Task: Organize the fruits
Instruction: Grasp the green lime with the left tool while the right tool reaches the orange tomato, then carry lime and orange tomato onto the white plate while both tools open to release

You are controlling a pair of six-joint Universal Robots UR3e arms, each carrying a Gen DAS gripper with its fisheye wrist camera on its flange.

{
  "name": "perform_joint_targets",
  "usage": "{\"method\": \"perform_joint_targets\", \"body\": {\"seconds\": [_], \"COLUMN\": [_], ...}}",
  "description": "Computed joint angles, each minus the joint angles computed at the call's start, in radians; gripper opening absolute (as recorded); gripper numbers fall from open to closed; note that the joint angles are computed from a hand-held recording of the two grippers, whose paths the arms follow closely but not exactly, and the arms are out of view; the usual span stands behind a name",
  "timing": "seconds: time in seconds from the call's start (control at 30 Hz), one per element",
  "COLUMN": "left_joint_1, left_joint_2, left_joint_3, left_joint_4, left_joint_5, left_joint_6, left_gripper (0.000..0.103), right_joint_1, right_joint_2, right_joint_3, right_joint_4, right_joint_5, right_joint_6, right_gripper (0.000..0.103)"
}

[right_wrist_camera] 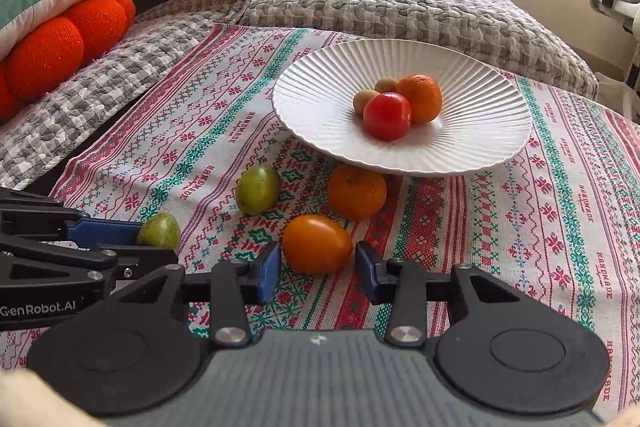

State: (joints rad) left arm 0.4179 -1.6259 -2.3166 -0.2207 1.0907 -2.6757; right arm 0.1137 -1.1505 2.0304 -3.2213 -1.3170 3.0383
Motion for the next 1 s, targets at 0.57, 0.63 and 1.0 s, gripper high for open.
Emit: {"method": "perform_joint_targets", "body": {"seconds": [0.57, 0.63, 1.0], "left_joint_1": [-0.004, -0.010, -0.113], "left_joint_2": [0.015, 0.013, -0.062], "left_joint_3": [0.040, 0.048, 0.143], "left_joint_4": [-0.022, -0.017, 0.050], "left_joint_5": [-0.030, -0.028, 0.013], "left_joint_6": [-0.028, -0.041, -0.136], "left_gripper": [0.016, 0.016, 0.016], "right_joint_1": [-0.082, -0.093, -0.165], "right_joint_2": [-0.110, -0.116, -0.159], "right_joint_3": [0.026, 0.033, 0.035], "right_joint_4": [0.102, 0.100, 0.103], "right_joint_5": [0.056, 0.060, 0.127], "right_joint_6": [-0.008, -0.026, -0.039], "right_gripper": [0.032, 0.032, 0.032]}}
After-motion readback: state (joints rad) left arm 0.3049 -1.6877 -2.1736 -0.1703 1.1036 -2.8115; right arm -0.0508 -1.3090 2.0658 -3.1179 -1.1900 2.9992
